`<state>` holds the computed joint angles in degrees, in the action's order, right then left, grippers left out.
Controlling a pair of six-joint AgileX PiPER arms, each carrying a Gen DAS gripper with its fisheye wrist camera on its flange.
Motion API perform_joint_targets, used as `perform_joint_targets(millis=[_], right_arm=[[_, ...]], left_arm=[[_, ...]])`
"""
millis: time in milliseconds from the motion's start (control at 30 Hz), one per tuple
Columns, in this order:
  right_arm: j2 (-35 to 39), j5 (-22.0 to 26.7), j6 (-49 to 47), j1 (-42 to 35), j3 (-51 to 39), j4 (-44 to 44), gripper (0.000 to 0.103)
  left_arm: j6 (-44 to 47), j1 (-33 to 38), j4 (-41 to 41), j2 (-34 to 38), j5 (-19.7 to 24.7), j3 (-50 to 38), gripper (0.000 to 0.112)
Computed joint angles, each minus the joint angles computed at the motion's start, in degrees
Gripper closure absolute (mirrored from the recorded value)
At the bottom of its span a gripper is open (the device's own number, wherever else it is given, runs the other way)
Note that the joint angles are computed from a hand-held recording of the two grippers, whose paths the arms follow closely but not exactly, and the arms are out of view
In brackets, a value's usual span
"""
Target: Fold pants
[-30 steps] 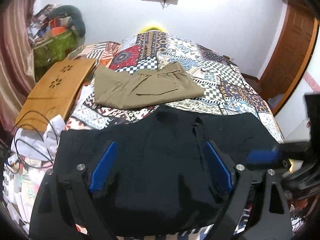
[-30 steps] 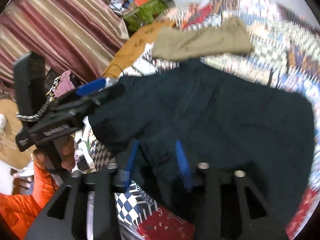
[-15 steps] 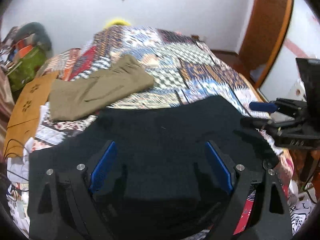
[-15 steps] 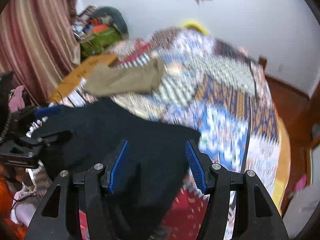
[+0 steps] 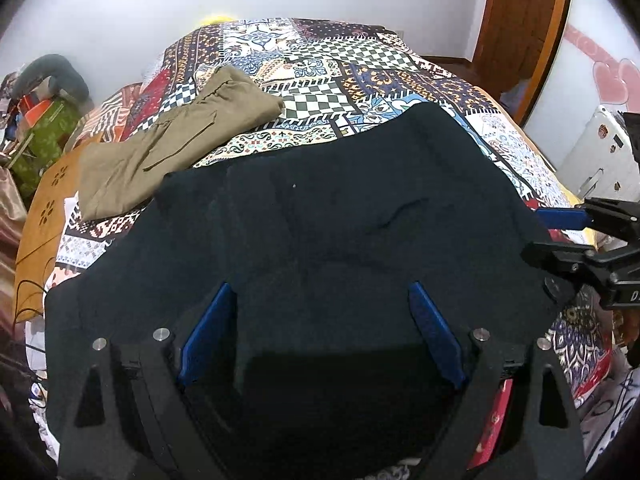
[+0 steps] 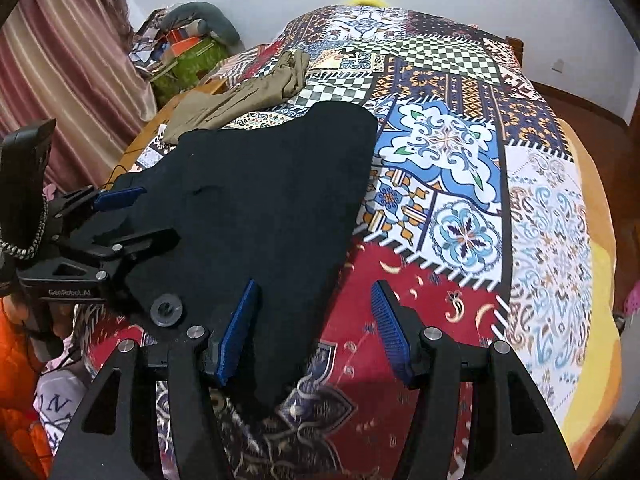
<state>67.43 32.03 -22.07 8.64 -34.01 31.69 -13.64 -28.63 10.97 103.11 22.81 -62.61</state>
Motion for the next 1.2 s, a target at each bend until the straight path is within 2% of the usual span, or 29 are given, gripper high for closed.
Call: perform_joint_targets(millis=[133, 267, 433, 600, 767, 833, 933, 1067, 1133, 1200], right_arm=[[-1.75, 0.48, 5.1, 1.67, -0.07, -4.34, 0.048], [-2.39, 1.79, 10.3, 3.55, -2.04, -10.51, 0.048], [-4.54, 3.72, 12.56, 3.63, -4.36, -13.65, 0.048], [-6.08, 4.3, 15.27, 4.57, -7.69, -15.89, 0.047], [-5.05, 3.34, 19.83, 8.74, -12.01, -19.48, 0.047], [-3.94, 2.8, 21.29, 10.66, -13.7, -20.87, 0.047], [-1.47, 1.6, 23.62, 13.98, -16.5, -23.01, 0.046], [2.45, -0.16, 25.56, 18.29, -19.51, -24.52, 0.046], [4.85, -1.14, 25.28, 20.08, -20.49, -24.61, 0.039], [7.18, -2.78, 26.31, 21.81, -20.64, -25.51, 0.038]], left_arm=[[-1.29, 0.32, 1.5, -1.75, -0.13, 1.69, 0.022], [-5.51, -0.2, 6.46, -3.7, 0.11, 3.12, 0.022], [-11.8, 0.33, 13.98, -7.8, 1.09, 6.0, 0.022], [-13.82, 3.82, 15.46, -13.47, 0.8, 9.23, 0.022], [-14.18, 9.12, 15.4, -19.75, -0.32, 12.8, 0.022], [-12.63, 12.13, 13.59, -22.06, -1.0, 14.26, 0.022], [-4.5, 18.62, 5.0, -25.06, -2.46, 16.25, 0.02], [7.72, 29.71, -8.56, -27.56, -5.71, 20.21, 0.02], [14.29, 34.2, -15.39, -27.11, -5.85, 21.2, 0.02], [24.22, 39.85, -25.51, -25.67, -5.41, 22.32, 0.02]])
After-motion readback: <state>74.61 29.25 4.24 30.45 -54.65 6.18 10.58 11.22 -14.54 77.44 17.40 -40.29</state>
